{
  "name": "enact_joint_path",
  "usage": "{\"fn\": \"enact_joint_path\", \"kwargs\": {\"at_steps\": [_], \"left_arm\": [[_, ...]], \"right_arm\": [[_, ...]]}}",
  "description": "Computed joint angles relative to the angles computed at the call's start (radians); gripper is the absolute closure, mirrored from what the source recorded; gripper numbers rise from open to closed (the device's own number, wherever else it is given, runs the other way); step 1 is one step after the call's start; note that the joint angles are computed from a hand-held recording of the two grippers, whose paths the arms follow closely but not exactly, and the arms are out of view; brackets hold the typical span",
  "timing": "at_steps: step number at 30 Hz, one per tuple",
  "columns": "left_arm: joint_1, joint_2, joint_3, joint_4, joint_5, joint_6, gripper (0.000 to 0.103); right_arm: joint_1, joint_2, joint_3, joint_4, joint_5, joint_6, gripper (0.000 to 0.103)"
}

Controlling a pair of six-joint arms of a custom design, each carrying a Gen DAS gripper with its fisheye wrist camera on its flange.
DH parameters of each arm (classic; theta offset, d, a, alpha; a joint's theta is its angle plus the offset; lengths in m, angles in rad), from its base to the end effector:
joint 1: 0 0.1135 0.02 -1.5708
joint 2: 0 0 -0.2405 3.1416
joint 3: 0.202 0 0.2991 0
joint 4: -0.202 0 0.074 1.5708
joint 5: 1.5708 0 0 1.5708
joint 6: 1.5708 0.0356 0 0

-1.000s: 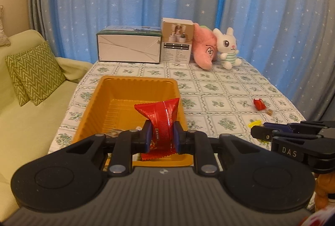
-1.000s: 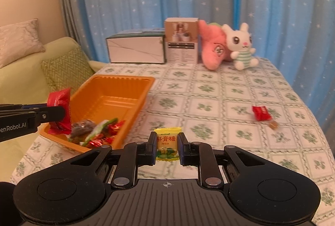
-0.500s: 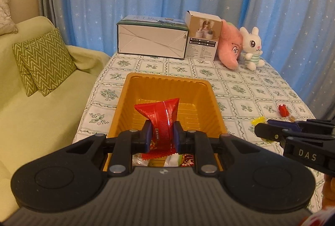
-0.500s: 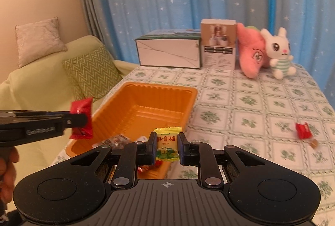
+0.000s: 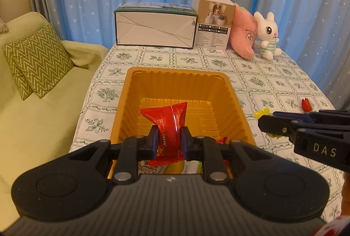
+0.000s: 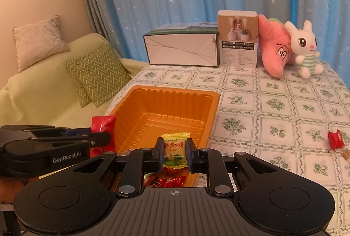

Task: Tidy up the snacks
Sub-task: 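Open both grippers to release the candies into the tray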

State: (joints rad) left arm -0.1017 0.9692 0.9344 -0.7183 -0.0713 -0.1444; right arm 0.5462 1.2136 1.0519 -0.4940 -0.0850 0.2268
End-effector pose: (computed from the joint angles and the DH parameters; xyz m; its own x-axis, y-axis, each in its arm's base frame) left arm 0.2576 -0.0237 0.2867 -0.6804 -0.0748 -0.7290 -0.0488 0.9972 -0.0568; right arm 0.2732 0.1696 0.2841 -0.6370 -0.1250 -0.7607 -0.4432 0.8668 0.2287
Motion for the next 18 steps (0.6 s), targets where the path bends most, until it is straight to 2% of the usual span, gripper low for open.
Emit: {"fn": "enact_joint_path", "kwargs": {"at_steps": [7,9,18], "left_arm": [[0.013,0.056,0.013,0.014,-0.002,0.009,0.084],[0.015,0.065,0.017,0.012,-0.005,0.009,0.079],[0.024,0.032,0.002,-0.009,-0.023,0.02,0.077]], "right_arm": [[-0.005,0.038,0.009,0.011,-0.005,0.006,0.083],[-0.007,0.04,0.008,0.012,-0.007,0.007,0.083],[-0.009,0.04,0.002,0.013,-0.01,0.013,0.083]]}}
